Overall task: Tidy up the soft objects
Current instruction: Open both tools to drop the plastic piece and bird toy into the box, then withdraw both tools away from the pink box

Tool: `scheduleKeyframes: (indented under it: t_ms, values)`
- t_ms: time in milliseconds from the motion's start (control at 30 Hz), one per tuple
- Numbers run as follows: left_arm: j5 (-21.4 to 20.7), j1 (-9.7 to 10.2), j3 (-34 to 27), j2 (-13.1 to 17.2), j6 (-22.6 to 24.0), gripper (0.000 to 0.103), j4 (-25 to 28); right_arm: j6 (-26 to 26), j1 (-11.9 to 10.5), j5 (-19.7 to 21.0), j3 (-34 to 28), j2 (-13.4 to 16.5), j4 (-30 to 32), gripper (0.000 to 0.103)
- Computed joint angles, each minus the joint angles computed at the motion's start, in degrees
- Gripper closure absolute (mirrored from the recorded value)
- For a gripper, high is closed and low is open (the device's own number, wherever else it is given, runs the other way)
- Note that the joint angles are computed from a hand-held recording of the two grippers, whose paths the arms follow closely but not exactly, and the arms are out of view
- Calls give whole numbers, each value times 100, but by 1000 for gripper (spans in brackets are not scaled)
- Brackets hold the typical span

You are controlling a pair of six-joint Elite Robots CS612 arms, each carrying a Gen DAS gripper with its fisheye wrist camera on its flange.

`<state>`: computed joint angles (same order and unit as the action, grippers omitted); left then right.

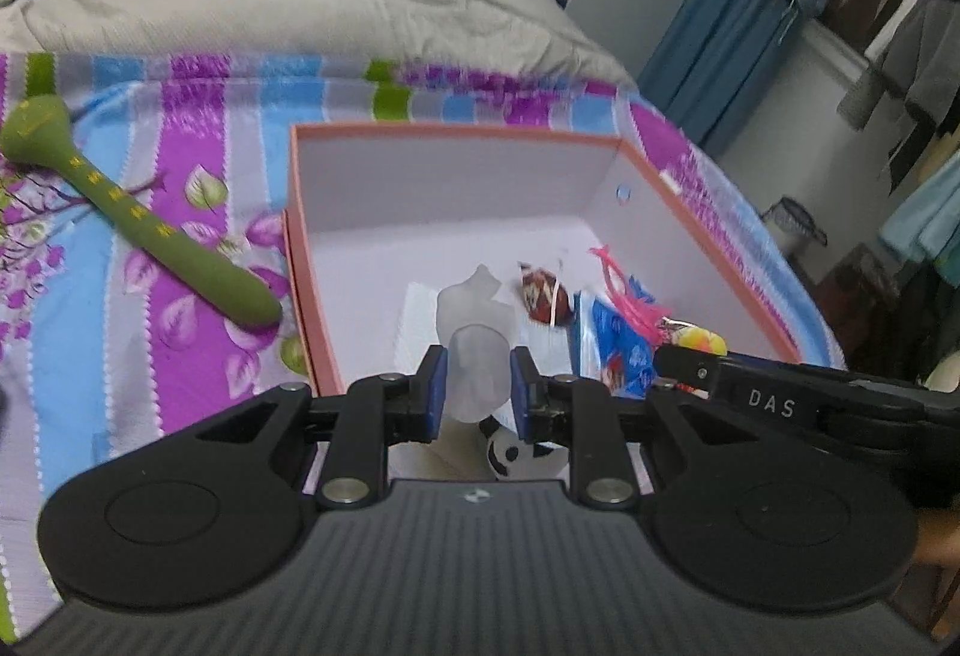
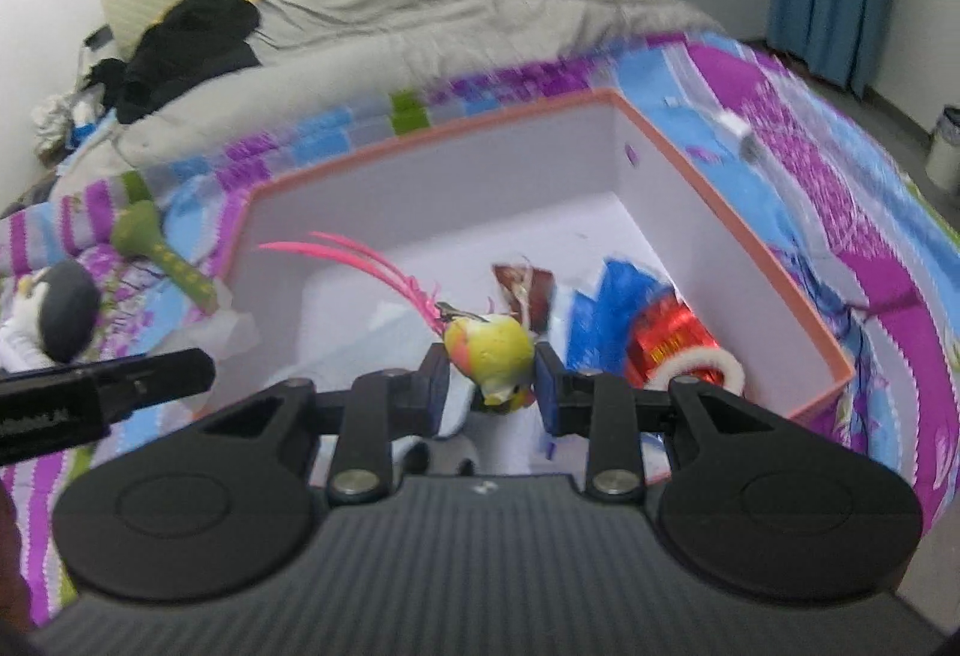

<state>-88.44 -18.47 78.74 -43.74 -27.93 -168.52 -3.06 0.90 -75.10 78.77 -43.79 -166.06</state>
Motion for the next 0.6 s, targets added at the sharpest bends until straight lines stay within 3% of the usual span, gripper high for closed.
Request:
scheduleKeyframes:
  t_ms: [67, 133, 300, 367, 600]
  values:
    - [-53, -7, -80, 60, 16, 77, 106, 72, -30, 59, -78, 60, 225, 70]
    - [-116, -15, -151, 96, 94, 68, 260, 144, -50, 42, -142, 116, 399, 69]
    - [-21, -66, -124, 80, 78, 58, 217, 264, -95, 33, -158, 152, 511, 66]
    - [-25, -72, -98, 59, 81, 57, 158, 278, -115, 32, -132, 142, 439, 51]
    - [239, -152, 212, -256, 240, 57, -162, 281, -155, 167, 63, -41, 21, 50]
